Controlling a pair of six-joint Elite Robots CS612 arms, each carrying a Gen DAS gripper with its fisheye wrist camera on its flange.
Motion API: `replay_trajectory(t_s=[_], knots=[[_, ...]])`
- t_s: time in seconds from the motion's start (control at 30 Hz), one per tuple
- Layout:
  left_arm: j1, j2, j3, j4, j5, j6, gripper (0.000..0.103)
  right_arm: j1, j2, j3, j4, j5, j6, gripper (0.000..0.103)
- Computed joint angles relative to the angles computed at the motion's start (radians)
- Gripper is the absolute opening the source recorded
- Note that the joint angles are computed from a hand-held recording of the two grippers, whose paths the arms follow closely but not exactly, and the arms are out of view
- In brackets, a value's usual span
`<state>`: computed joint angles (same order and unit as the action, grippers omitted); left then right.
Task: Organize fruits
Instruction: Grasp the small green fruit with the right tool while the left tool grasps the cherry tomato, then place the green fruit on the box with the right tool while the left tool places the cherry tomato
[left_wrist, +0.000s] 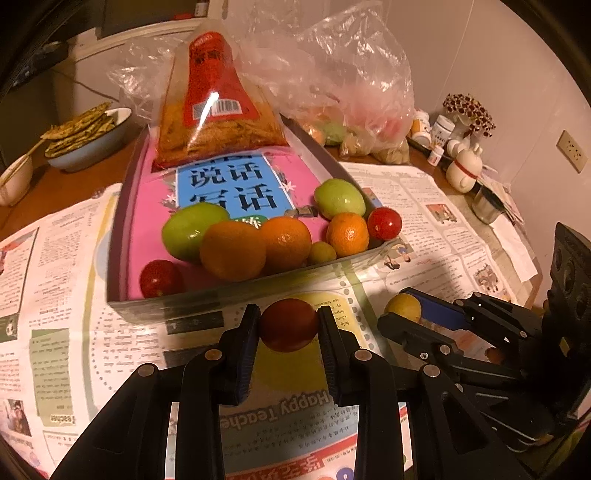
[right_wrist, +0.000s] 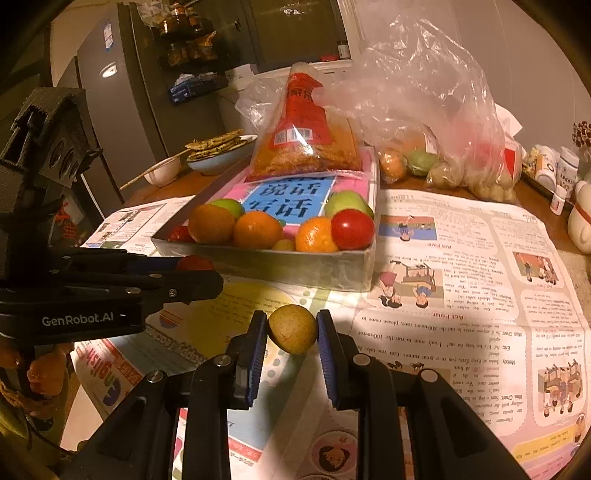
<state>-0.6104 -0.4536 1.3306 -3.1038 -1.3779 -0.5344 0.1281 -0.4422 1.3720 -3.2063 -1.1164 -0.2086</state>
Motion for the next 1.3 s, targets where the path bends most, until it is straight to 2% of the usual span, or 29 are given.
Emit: replay_trajectory(t_s=[0.27,0.67,0.87,1.3], knots=[[0.004,-0.032,0.059,-0.057,0.037,-0.020,0.033,0.001,-0.011,0.008,-0.034,0.005,0.018,0.028],[0.023,-0.050,0.091,-0.076,0.104,-0.065,0.033,0.003,-0.011,-0.017,-0.049,0.014,0.030,0.028],[0.037,-0.044,0.079,-0.065,0.119,-0.082,0.033,0.009,0.000,-0.049,-0.031,0.018,0.028,0.028],[0.050,-0.004,0.002,-0.016,0.086,-0.047,0.033,0.027,0.031,-0.123,0.023,-0.003,0.007,0.028]])
